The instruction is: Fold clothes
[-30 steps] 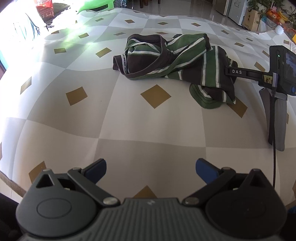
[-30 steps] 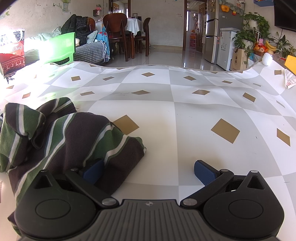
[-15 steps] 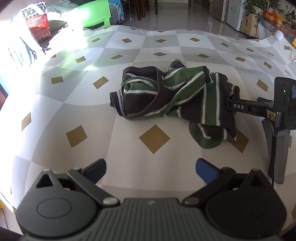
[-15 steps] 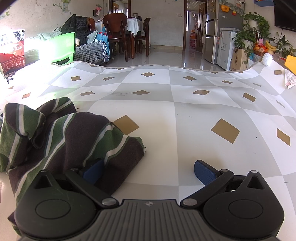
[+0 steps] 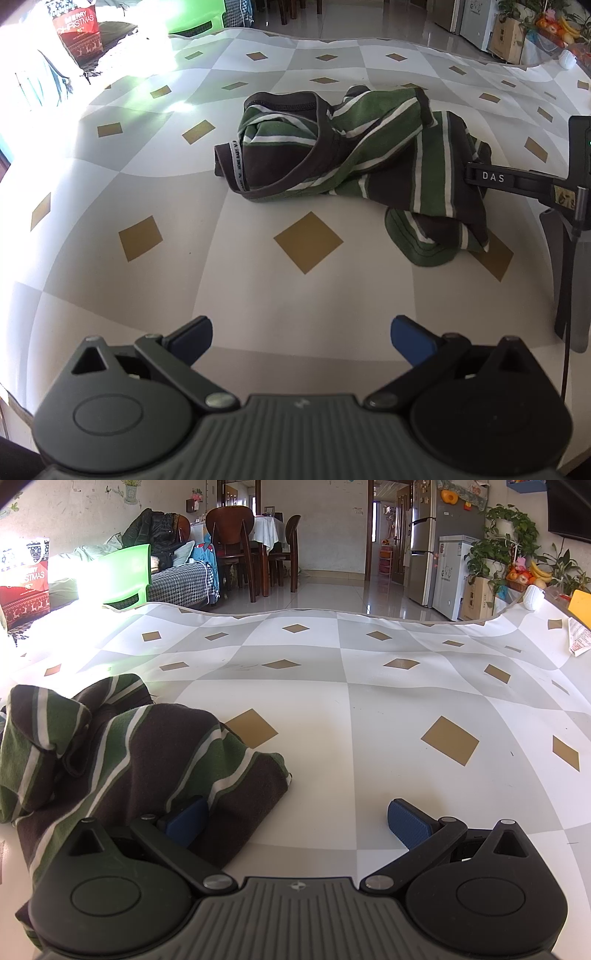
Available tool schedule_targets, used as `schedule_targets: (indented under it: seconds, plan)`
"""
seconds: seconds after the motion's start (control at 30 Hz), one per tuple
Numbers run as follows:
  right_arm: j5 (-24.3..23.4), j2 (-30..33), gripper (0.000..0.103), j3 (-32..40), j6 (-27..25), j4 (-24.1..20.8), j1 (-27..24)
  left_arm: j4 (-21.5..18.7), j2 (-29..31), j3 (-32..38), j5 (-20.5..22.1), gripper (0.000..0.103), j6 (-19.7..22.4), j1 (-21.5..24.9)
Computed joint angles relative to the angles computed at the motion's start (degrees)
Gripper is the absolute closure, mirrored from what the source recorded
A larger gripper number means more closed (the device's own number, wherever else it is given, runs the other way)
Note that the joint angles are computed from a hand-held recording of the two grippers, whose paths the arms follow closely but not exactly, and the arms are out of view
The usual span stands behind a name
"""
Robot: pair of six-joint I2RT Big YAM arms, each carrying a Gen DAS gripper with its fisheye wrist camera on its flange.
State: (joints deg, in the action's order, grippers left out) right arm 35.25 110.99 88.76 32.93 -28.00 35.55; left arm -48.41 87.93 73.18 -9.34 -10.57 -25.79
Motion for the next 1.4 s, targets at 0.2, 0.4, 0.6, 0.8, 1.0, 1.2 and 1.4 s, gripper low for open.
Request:
schedule_targets:
  seconds: [0.2,0.4,0.6,0.8,1.0,1.2,1.4]
  plan:
    - [0.0,0.0,0.000,0.0,0.0,0.0,0.0,0.8,-0.6,-0.9,-0.4,0.000,0.6,0.1]
    - [0.0,0.0,0.000,0.0,0.0,0.0,0.0,1.7,-1.7,-1.9,-1.2,0.000,1.0,0.5]
    - [0.0,0.0,0.000,0.0,0.0,0.0,0.0,2.0,-2.9,-2.8,-2.2,0.000,1.2,1.1]
    - [0.0,0.0,0.000,0.0,0.0,0.0,0.0,1.9,-4.3,-4.3,-1.8,0.000,1.2,2.1]
    - [0.0,0.0,0.000,0.0,0.0,0.0,0.0,1.8,-6.6,-6.5,-1.6,0.000,1.5,2.1]
    - [0.0,0.0,0.000,0.0,0.0,0.0,0.0,2.4,-9.1,-9.1,-2.6,0.000,1.9,0.4]
    - [0.0,0.0,0.000,0.0,0.0,0.0,0.0,1.8,-11.9,-11.8,-2.2,0.000,1.1,-1.7]
